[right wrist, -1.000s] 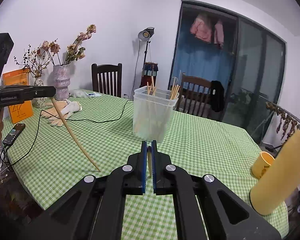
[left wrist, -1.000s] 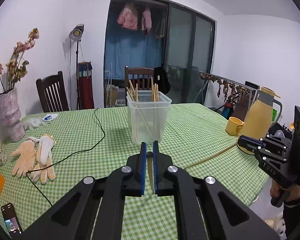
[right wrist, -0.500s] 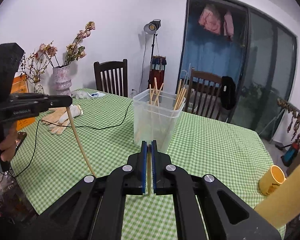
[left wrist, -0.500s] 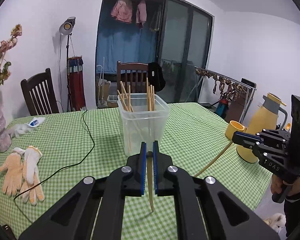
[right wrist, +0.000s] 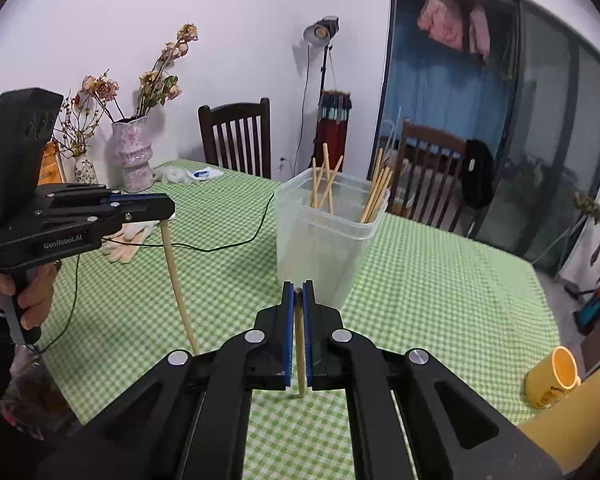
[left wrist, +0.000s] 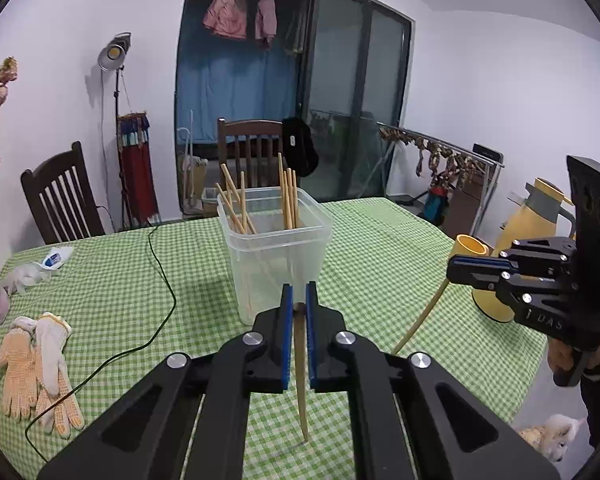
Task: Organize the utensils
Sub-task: 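Lower both chopsticks into the container and open both grippers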
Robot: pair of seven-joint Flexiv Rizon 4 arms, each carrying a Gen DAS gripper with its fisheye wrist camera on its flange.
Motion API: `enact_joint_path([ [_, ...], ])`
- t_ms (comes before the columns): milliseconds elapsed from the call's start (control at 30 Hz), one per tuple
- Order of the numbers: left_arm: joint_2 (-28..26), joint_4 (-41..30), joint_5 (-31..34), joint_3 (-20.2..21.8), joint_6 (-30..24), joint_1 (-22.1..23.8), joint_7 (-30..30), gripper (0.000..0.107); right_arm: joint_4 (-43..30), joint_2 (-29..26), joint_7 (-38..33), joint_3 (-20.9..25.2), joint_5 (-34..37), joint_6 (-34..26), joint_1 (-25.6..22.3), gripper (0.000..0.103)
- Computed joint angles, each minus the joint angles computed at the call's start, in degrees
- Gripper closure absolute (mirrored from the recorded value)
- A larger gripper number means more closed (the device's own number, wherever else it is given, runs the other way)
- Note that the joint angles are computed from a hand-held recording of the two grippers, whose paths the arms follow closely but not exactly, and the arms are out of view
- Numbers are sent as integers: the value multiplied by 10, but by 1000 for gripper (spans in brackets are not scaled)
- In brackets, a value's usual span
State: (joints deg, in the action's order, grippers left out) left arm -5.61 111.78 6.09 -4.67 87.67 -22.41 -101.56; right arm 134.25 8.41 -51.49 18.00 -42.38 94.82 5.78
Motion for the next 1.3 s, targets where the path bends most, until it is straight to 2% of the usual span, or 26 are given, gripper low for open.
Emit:
enact_joint_path([
  [67,1,-13,-5,-1,-8,6,12,104,-11,5,-57,-31,72,-27,59,99],
  [167,4,-27,-77,-25,-11,27,85,104,-47,10,-154,-68,190,-63,132,99],
  [267,4,-56,-160,-46,-20,43,166,104,-97,4,-207,-78,244,-81,148,99],
  [333,-4,-93,-179,-45,-38,44,186,104,-143,-6,-236,-83,272,-96,154,99],
  [433,-29,-177,-169,-31,-76,46,177,104,-208,-24,-282,-88,310,-123,159,99],
  [567,-85,-304,-136,-11,-121,46,148,104,-287,-66,-291,-83,291,-147,142,99],
  [733,-169,-443,-131,-10,-185,49,175,104,-380,-136,-330,-78,325,-150,133,99],
  [833,-228,-520,-136,-10,-216,48,184,104,-432,-184,-348,-73,345,-171,127,99],
  [933,-291,-581,-163,-24,-238,54,198,104,-468,-228,-355,-72,345,-187,126,99],
  [1133,-416,-728,-168,-1,-322,47,187,104,-525,-309,-361,-72,355,-220,122,99],
  [1300,-505,-853,-157,18,-389,38,171,104,-554,-350,-371,-67,359,-247,119,99],
])
